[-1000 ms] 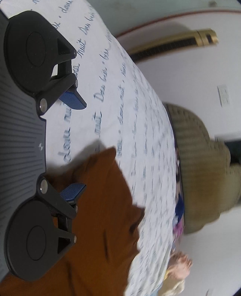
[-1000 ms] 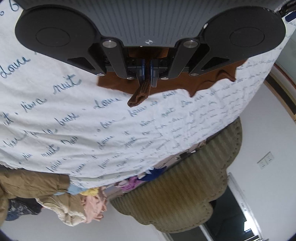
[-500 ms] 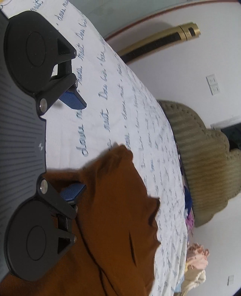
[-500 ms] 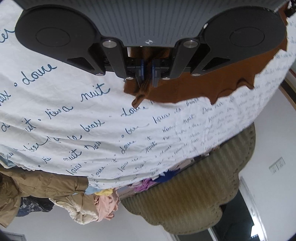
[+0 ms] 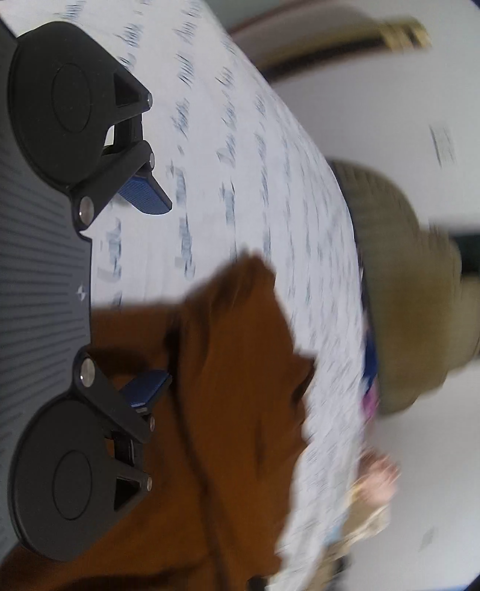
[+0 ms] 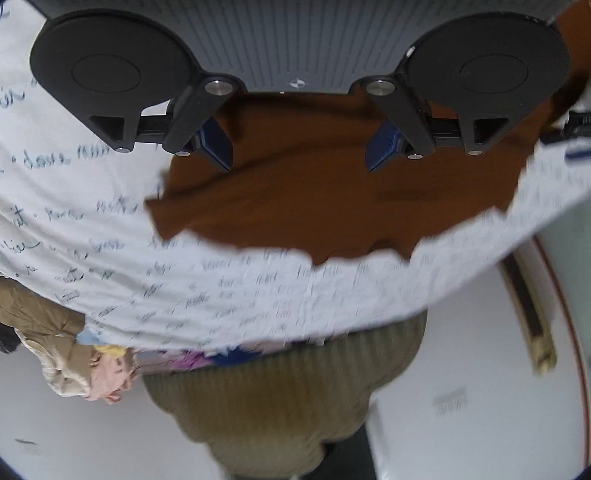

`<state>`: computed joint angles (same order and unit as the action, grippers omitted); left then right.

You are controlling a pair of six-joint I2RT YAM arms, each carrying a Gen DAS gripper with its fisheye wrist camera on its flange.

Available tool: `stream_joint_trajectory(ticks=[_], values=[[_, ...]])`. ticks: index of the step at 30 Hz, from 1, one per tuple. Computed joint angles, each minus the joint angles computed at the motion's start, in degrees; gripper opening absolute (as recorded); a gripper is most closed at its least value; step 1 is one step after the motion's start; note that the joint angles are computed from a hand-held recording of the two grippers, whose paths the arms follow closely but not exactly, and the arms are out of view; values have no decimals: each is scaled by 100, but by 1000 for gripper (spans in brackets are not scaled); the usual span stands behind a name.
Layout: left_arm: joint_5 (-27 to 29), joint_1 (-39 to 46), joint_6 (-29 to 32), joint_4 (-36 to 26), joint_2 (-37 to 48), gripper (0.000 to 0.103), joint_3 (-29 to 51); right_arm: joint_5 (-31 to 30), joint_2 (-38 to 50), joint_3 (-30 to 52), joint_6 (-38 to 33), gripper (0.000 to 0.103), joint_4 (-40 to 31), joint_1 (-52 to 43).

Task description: Fold small clothes

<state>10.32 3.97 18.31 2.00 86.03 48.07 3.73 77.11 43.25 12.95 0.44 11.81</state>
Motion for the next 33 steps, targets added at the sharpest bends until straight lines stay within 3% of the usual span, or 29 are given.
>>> stream_joint_trajectory(ticks=[4, 6, 9, 11, 13, 18, 21, 24, 27, 28, 30, 33], values=[[-1728, -787, 201, 945, 384, 92, -186, 810, -116, -253, -200, 90, -190, 271], [-2109, -769, -205, 726, 707, 93, 213, 1411, -214, -431, -427, 92, -200, 315], [-1446, -264, -995, -112, 1073, 98, 923, 2062, -193, -602, -637, 94, -243, 164], [-1222, -85, -1133, -101, 1153, 98, 958, 1762, -269, -729, -520, 95, -177, -181], [-1244, -54, -1169, 122, 1072, 98, 773, 1450, -347, -815, -314, 95, -108, -440], [-1450, -170, -1097, 270, 982, 98, 631, 1607, -261, -852, -459, 95, 203, -135], [-1592, -280, -917, 411, 986, 98, 549, 1826, 240, -571, -712, 95, 398, 15], [-1562, -231, -983, 409, 957, 99, 529, 2586, 494, -458, -711, 95, 647, -57], [-1507, -154, -1145, 316, 993, 101, 592, 3830, 796, -366, -688, 89, 616, -266], [-1529, -165, -1149, 315, 1013, 102, 605, 3681, 775, -376, -602, 89, 478, -476], [-1686, -270, -1040, 352, 1007, 102, 580, 2730, 330, -599, -270, 86, 389, -949], [-1833, -414, -810, 635, 805, 101, 318, 2354, -378, -1032, -472, 92, 593, -804]])
